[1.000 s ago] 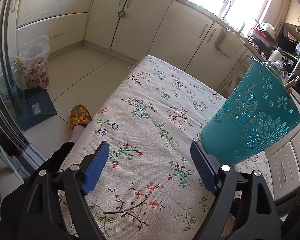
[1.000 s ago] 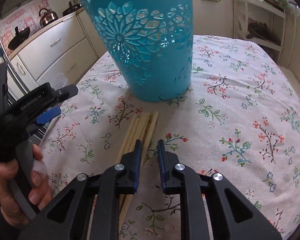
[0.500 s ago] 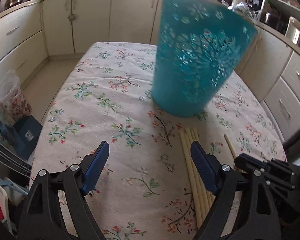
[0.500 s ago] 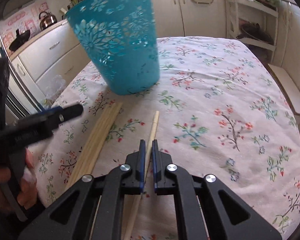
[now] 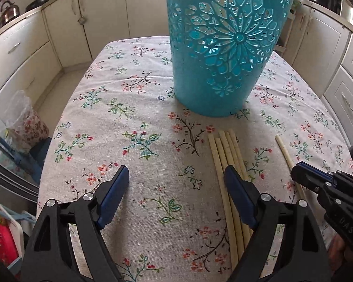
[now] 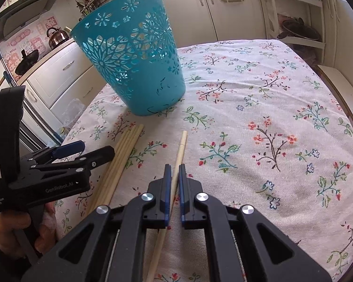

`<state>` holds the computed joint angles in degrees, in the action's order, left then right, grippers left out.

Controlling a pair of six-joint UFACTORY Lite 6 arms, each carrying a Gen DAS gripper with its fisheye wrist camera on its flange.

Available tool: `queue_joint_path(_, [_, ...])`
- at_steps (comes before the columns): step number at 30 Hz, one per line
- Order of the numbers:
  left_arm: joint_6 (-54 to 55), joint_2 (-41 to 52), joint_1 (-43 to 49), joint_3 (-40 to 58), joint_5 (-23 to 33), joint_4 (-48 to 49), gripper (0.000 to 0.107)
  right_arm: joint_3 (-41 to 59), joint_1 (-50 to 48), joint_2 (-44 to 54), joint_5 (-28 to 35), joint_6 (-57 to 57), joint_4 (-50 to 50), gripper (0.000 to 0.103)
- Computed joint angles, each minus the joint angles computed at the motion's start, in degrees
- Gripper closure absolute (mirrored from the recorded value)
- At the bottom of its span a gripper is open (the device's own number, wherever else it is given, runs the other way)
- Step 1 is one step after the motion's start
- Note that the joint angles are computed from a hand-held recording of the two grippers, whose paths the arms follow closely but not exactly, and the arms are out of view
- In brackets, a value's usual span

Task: Organize utensils
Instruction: 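Grasp another stick with the left gripper while the right gripper closes on a stick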

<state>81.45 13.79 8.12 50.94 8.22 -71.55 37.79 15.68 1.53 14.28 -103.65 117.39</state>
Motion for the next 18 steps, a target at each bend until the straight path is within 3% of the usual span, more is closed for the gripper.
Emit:
queue_joint_path(5, [-5.2, 0.4, -1.6, 0.5, -2.1, 5.7, 0.037, -0.2, 0.1, -0.2, 0.0, -0.2, 0.3, 0.097])
queue_joint_path(7, [-6.8, 0.8, -2.3, 1.1, -1.7, 7.3, 0.045, -0.2, 0.4, -0.3, -0.3, -0.8, 1.0, 0.096])
queue_joint_path(9, [-6.6, 1.4, -2.8, 2.3, -0.1, 8.0, 0.064, -0.3, 0.2, -0.3, -0.1, -1.0, 1.2, 0.096])
queue_joint_path(10, [-6.0, 1.5, -2.9, 2.8, 1.0, 8.5, 0.069, -0.3, 0.2, -0.3, -0.2, -1.0, 1.1, 0.096])
queue_joint_path(12, [-4.0, 2.0, -2.5, 3.8, 4.2, 8.8, 0.089, -0.3, 0.5, -0.4, -0.4, -1.4, 1.5, 0.096])
queue_joint_path(14, [-2.5, 3.3, -1.2, 5.8, 9.0, 10.3, 0.099, -0.3, 0.5, -0.5, -0.5, -1.6, 1.6, 0.096])
queue_joint_path(16, [1.3, 4.8, 1.1, 7.8, 14.7, 9.5, 0.101, -0.5, 0.5, -0.6, -0.5, -1.9, 1.9, 0.096])
queue_joint_path(18, [2.3, 5.3, 1.8, 8.5, 15.6, 10.5, 0.102, -0.4, 0.6, -0.5, -0.6, -2.1, 2.1, 0.096])
